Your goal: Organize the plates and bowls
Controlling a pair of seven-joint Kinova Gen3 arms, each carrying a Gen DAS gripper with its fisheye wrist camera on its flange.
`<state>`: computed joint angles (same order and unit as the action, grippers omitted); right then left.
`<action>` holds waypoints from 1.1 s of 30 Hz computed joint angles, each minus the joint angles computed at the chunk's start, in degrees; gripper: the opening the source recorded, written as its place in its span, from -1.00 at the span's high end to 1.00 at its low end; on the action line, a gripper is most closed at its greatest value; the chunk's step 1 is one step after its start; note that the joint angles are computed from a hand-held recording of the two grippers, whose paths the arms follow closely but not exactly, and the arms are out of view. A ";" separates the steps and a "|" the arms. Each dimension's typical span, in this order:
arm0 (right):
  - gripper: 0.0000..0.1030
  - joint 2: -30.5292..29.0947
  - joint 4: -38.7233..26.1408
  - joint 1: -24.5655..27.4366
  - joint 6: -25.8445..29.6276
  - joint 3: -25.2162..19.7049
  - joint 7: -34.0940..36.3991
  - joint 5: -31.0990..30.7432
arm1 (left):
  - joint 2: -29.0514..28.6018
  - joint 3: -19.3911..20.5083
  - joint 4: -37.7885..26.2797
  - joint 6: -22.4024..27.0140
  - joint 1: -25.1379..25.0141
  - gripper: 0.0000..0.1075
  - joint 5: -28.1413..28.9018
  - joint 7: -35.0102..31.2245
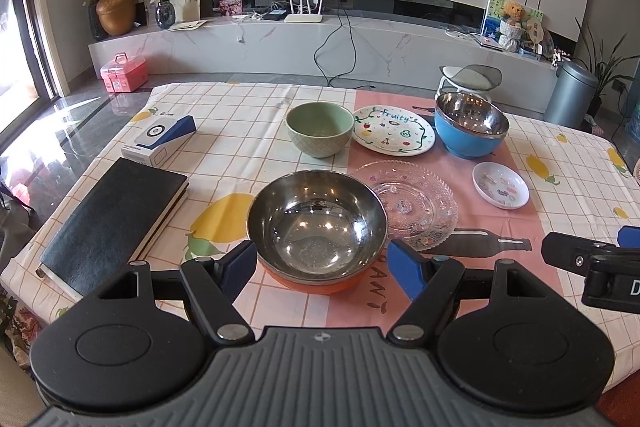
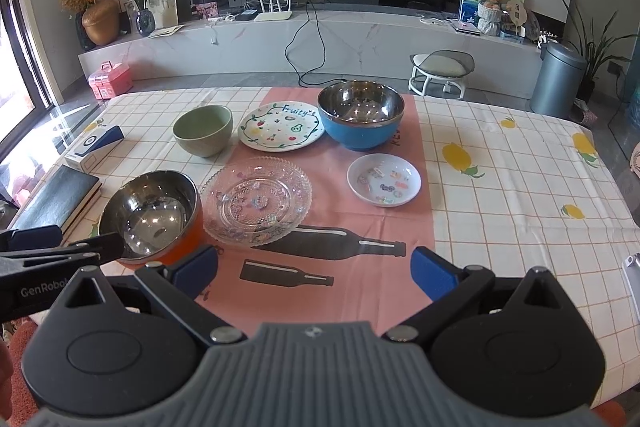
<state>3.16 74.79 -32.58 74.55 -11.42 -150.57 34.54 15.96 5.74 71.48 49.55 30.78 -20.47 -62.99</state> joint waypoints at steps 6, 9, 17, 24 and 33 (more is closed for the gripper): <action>-0.95 1.55 -1.21 -1.58 2.46 -0.13 -5.16 3.45 | -0.69 -0.72 1.03 -2.52 -1.89 -0.46 0.46 0.32; -0.95 1.68 -1.10 -1.50 0.81 0.44 -4.65 2.54 | -0.36 0.28 0.36 -2.82 -4.84 -0.42 4.51 -2.89; -0.94 5.24 -4.37 -2.27 -2.15 2.08 -1.42 1.06 | 1.12 -1.30 -1.59 -3.24 -6.72 -0.32 6.15 -4.08; -0.70 10.62 -10.44 -2.59 -2.52 4.75 3.83 -3.36 | 4.84 -0.98 -6.80 0.80 -10.92 -0.36 13.22 -5.95; -0.52 15.96 -15.96 -0.12 -2.33 7.72 7.51 -13.42 | 9.03 -0.83 -11.07 4.80 -12.77 -0.46 17.82 -6.70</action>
<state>19.12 58.83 -32.70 72.22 -3.69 -143.06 21.12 24.99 4.91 60.41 54.35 18.00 -2.66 -69.69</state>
